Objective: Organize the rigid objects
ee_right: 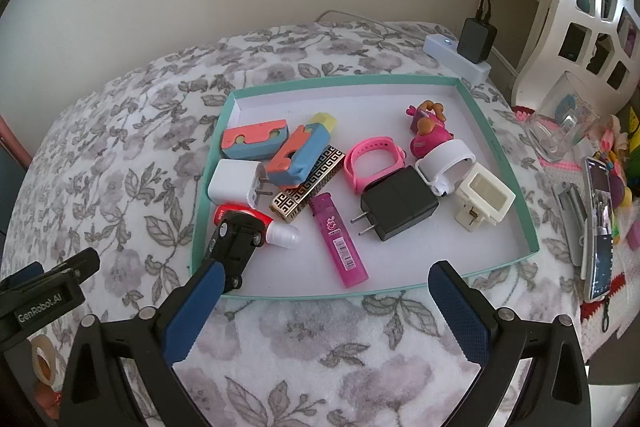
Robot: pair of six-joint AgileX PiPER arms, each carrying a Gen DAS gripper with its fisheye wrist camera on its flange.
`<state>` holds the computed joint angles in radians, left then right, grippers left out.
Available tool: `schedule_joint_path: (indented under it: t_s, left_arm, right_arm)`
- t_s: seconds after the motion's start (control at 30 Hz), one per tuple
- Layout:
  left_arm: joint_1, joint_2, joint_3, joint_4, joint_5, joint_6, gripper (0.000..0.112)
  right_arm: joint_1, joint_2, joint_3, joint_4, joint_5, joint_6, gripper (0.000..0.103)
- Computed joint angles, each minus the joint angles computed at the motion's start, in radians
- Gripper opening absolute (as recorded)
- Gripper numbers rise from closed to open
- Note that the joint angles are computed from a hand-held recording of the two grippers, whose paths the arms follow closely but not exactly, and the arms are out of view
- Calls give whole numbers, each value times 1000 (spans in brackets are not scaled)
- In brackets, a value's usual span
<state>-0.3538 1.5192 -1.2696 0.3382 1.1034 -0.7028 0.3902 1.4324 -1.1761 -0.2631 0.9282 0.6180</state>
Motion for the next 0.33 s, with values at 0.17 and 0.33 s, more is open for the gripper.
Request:
schedule_joint_path:
  t_s: [0.17,0.33]
  left_arm:
    - [-2,-6,7,12,-3,-12,102]
    - [-4,-17,13,27,-8,-29,102]
  right_arm:
    - [-2,-2,5,0,-2,0,103]
    - [-4,-3,7,0,-3,-2,103]
